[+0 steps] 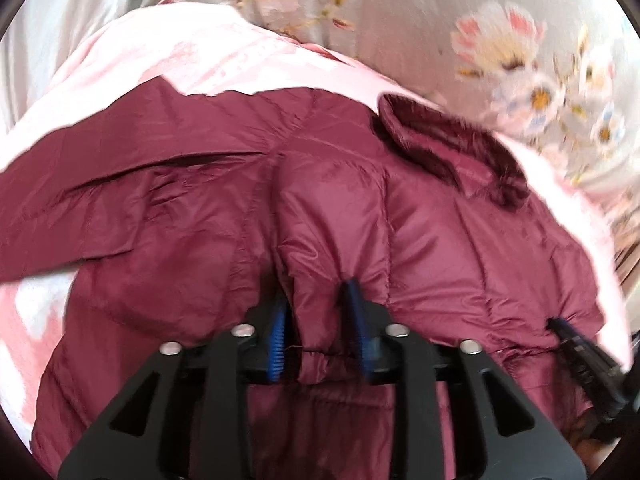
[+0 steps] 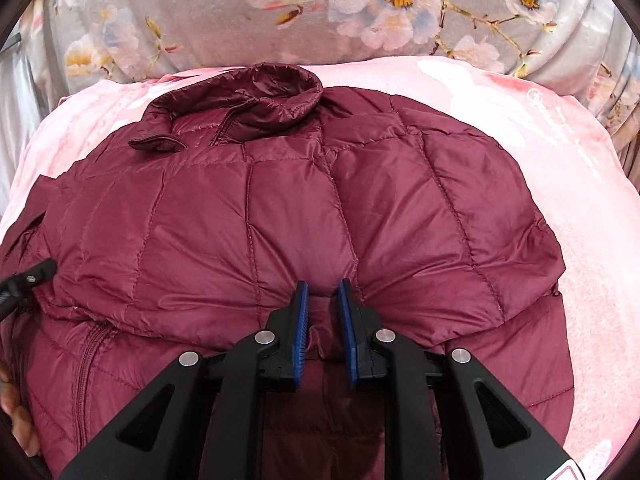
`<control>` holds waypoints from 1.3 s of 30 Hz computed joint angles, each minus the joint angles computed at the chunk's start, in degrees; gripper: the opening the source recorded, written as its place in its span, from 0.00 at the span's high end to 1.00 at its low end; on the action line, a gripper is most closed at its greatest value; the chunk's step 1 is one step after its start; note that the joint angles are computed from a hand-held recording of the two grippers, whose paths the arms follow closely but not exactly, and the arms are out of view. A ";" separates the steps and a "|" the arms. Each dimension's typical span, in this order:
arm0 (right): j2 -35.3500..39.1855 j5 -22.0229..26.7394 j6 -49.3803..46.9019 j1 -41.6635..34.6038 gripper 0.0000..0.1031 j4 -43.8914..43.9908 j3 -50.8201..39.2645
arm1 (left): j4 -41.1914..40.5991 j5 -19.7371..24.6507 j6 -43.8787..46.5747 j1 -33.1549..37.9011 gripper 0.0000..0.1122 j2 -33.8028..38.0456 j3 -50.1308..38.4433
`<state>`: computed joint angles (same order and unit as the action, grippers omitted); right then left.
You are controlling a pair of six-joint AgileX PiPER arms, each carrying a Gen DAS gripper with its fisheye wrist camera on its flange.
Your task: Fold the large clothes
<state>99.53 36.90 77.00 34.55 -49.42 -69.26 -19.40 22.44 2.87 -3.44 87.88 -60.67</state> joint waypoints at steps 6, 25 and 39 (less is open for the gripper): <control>0.14 1.54 -0.25 0.43 0.84 -0.13 -0.48 | -31.70 16.99 28.54 27.98 0.16 -15.23 8.79; -10.50 11.00 20.88 24.91 0.46 -10.24 11.04 | -21.45 29.92 19.22 67.04 0.73 15.48 -22.93; -10.19 4.45 28.12 23.28 0.37 -12.30 16.09 | -20.97 32.63 16.16 33.98 0.98 -8.04 -28.39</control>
